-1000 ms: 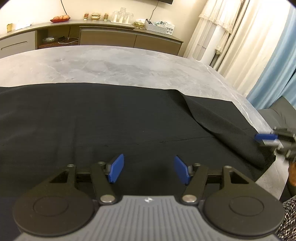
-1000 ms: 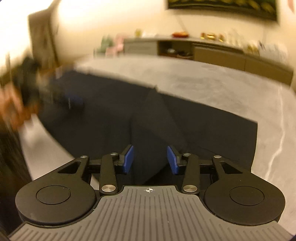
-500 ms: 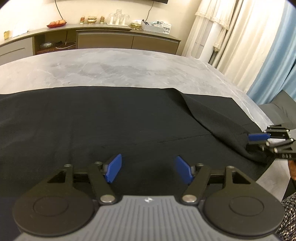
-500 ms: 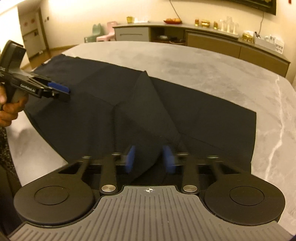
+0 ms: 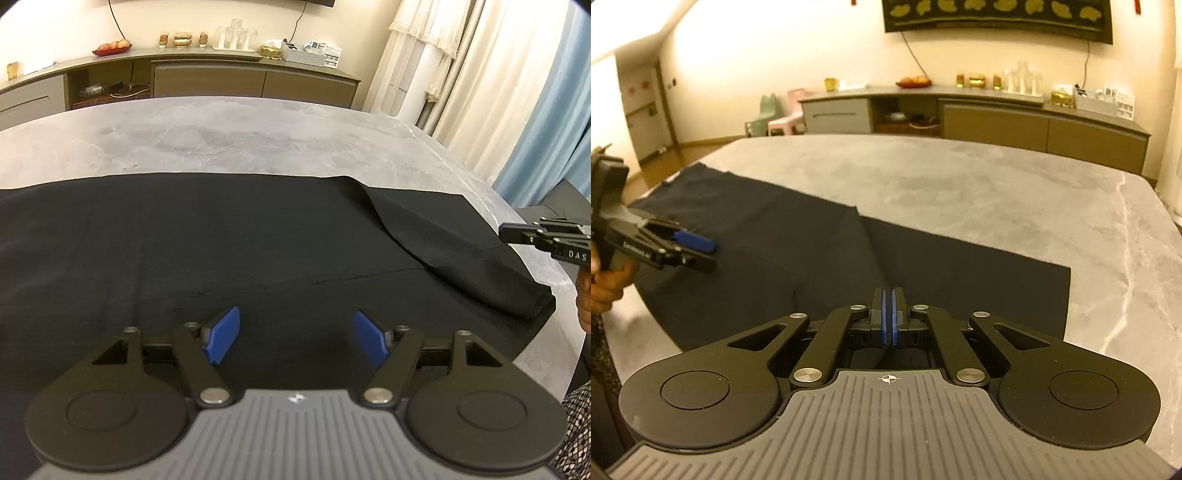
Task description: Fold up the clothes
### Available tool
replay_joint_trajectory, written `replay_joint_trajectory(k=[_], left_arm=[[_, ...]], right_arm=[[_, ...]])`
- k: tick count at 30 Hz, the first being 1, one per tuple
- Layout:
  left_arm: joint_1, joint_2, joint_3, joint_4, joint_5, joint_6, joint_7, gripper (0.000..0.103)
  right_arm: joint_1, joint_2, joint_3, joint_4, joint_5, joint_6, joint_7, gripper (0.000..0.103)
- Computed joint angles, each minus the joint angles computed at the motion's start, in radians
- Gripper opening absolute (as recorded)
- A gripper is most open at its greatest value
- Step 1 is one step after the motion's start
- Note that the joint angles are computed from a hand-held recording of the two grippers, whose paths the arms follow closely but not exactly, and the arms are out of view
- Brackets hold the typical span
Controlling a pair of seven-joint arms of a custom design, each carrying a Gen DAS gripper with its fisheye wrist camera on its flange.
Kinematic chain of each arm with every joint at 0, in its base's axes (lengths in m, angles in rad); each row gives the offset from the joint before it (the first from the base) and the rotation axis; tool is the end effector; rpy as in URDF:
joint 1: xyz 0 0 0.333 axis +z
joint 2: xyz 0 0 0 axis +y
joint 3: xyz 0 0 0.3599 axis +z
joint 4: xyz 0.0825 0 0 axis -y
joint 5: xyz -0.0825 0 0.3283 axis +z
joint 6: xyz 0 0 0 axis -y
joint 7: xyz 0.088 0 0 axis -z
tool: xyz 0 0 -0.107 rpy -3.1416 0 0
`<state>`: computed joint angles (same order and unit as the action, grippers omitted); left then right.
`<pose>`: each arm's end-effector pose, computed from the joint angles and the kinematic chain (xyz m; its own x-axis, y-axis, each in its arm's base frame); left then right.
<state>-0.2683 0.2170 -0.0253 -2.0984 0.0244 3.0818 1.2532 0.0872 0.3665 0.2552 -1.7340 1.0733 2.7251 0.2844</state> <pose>0.5674 -0.1724 0.4889 -0.0759 -0.9759 0.2047 -0.7445 -0.0811 -0.6627 0.6342 0.1642 0.4961 0.6880 -0.7150 -0.1246 -0.4956 -0.3374 -0.8004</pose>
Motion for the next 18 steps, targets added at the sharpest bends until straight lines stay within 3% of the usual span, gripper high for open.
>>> replay_joint_trajectory(k=[3,5,8,11,14,15,16,18], left_arm=[[0.003,-0.001,-0.004,0.001,-0.002,-0.004,0.007,0.071],[0.005,0.000,-0.006,0.004,-0.005,-0.007,0.008,0.071],[0.001,0.001,-0.004,0.007,-0.002,-0.011,0.007,0.071],[-0.012,0.000,0.010,0.003,0.018,-0.008,-0.003,0.071],[-0.020,-0.001,0.019,-0.003,0.035,-0.003,-0.011,0.071],[-0.018,-0.002,0.018,-0.005,0.037,-0.001,-0.009,0.071],[-0.016,-0.004,0.016,-0.008,0.037,0.000,-0.007,0.071],[-0.014,-0.006,0.013,-0.010,0.036,0.000,-0.007,0.071]], right_arm=[[0.001,0.016,-0.030,0.023,-0.066,-0.058,0.125,0.012],[-0.006,0.011,-0.031,0.008,-0.097,-0.085,0.148,0.034],[-0.002,0.005,-0.032,-0.013,-0.148,-0.122,0.164,0.034],[0.014,0.001,-0.022,-0.039,-0.190,-0.107,0.147,0.037],[0.027,-0.003,-0.016,-0.053,-0.214,-0.065,0.137,0.035],[0.031,-0.003,-0.015,-0.056,-0.225,-0.051,0.140,0.030],[0.033,-0.004,-0.013,-0.059,-0.235,-0.037,0.141,0.016],[0.029,-0.004,-0.002,-0.064,-0.242,-0.007,0.130,0.007]])
